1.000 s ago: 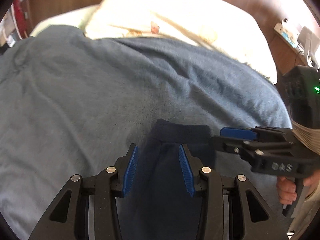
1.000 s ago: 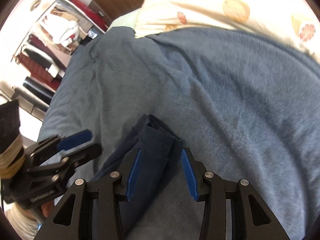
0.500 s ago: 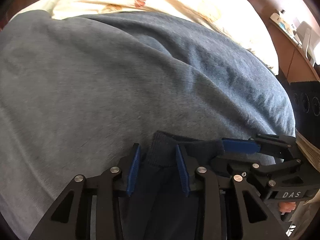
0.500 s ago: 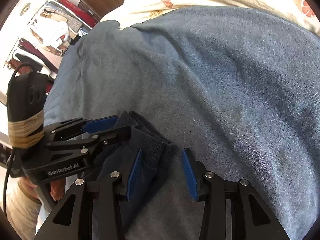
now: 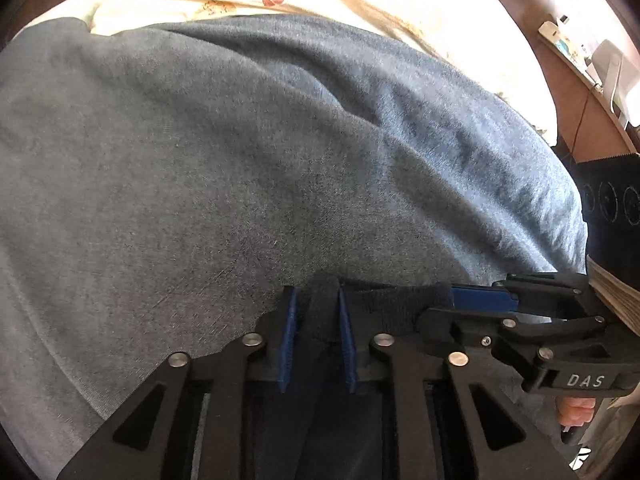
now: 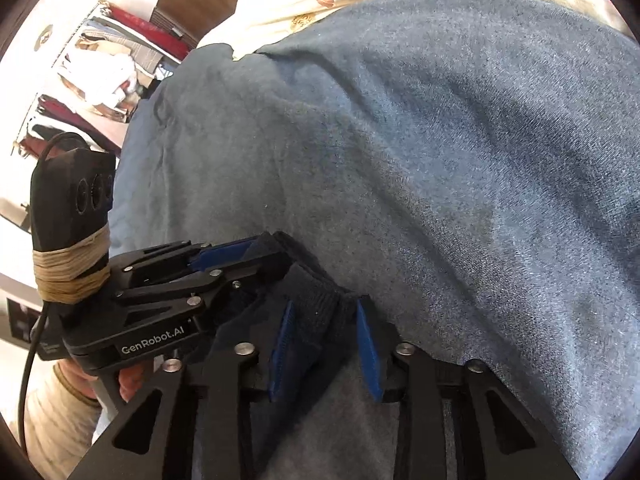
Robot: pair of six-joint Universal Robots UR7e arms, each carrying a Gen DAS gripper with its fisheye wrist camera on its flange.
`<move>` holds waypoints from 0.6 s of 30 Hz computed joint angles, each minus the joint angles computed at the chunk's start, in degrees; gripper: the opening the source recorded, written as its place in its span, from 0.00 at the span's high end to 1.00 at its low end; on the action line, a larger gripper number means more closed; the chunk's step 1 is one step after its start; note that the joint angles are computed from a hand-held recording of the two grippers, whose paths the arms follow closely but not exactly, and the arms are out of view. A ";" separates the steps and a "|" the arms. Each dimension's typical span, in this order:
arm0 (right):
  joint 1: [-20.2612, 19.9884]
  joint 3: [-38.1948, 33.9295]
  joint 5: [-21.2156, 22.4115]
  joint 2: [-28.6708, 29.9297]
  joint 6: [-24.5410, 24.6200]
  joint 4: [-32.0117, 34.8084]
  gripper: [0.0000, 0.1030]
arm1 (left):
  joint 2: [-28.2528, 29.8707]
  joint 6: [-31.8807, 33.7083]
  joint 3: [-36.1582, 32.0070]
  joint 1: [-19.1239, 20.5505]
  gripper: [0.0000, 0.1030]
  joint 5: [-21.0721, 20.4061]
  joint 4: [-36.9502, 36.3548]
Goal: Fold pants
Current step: 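Lift the folded sweatpants with both grippers and carry them across the bed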
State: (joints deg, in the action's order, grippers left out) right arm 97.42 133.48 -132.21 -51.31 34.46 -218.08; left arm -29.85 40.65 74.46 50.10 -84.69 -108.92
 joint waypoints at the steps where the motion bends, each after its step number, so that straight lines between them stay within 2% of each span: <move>1: 0.27 -0.14 -0.34 -0.11 0.17 0.23 0.76 | -0.35 -0.16 0.27 -0.15 0.84 -0.32 -0.25; 5: 2.08 -0.55 -2.23 -0.63 -0.31 1.12 0.83 | -2.58 -0.69 1.84 -0.33 0.85 -1.58 -1.54; 11: 7.53 -1.56 -7.21 -1.18 -1.68 2.12 0.84 | -7.41 -2.01 5.06 -0.80 0.85 -3.85 -4.43; 18: 14.75 -4.76 -13.37 -1.13 -5.45 5.09 0.84 | -13.62 -4.36 8.99 -0.37 0.85 -6.08 -8.92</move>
State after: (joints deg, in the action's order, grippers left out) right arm 112.17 128.72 -145.58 -52.43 29.01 -212.99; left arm -43.47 36.30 83.45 49.73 -90.77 -117.84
